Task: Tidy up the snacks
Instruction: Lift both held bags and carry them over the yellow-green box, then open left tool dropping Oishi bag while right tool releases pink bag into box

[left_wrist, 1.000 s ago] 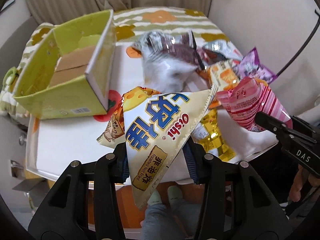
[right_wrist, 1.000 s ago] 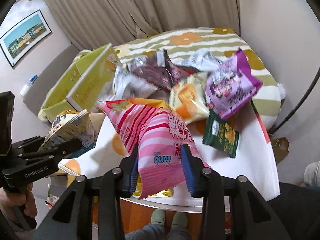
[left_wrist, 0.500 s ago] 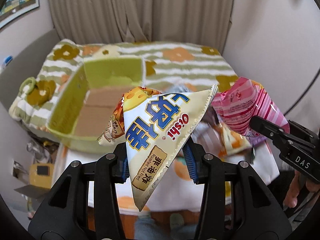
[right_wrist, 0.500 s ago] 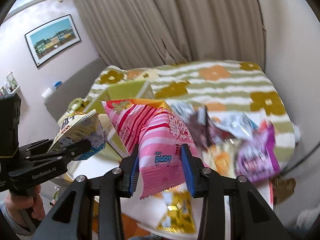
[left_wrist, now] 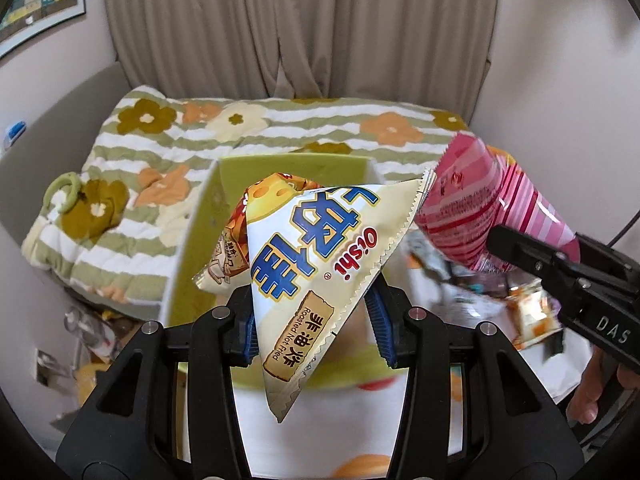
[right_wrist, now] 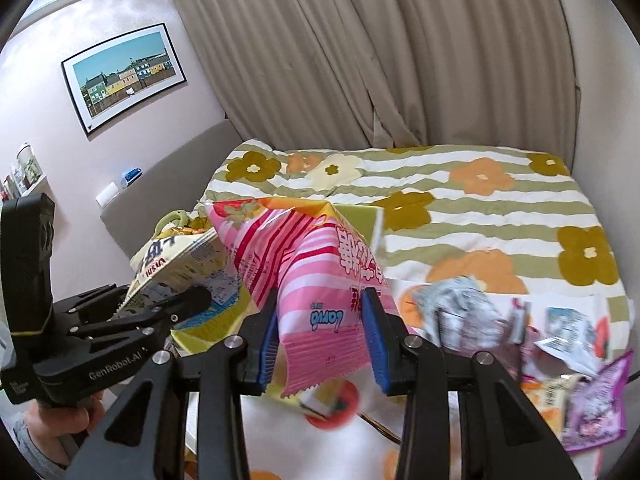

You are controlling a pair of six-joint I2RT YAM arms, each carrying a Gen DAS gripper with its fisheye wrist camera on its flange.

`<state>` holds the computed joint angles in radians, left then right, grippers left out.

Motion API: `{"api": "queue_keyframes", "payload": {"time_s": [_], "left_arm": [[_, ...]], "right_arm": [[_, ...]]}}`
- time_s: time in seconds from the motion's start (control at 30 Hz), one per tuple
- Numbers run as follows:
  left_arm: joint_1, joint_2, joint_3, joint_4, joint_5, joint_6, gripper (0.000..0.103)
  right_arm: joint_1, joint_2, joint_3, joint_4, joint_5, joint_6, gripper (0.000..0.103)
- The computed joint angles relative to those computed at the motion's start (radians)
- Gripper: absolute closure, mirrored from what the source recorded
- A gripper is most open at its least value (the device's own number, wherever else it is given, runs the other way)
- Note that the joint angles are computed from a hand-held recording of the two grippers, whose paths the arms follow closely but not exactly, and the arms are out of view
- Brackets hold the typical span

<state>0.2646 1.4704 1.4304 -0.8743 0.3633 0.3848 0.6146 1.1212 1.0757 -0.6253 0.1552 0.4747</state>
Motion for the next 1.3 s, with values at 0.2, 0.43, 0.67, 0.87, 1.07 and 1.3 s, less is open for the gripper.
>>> {"api": "queue_keyframes", "payload": {"time_s": [0.2, 0.43, 0.67, 0.87, 1.07, 1.3], "left_arm": [[0.071, 0.238, 0.138, -0.017, 0.006, 0.135, 0.062], [0.062, 0.339, 0.128, 0.005, -0.039, 0.256, 0.062], [0.068, 0.304, 0.04, 0.059, -0.06, 0.296, 0.001], [0.146, 0.28, 0.059, -0.013, -0.026, 0.313, 0.001], [0.187, 0.29, 0.083, -0.041, -0.001, 0.292, 0.001], [0.209, 0.322, 0.115, -0.035, 0.009, 0.256, 0.001]], "right_arm": [[0.052, 0.222, 0.111, 0.061, 0.051, 0.082, 0.068], [0.059, 0.344, 0.173, 0.048, 0.059, 0.159, 0.068], [0.046, 0.397, 0.179, 0.053, 0.022, 0.17, 0.067], [0.045, 0.427, 0.18, 0.042, -0.006, 0.163, 0.067], [0.044, 0.505, 0.235, -0.002, -0.019, 0.131, 0.067], [0.034, 0.594, 0.291, -0.022, -0.02, 0.085, 0.065]]}}
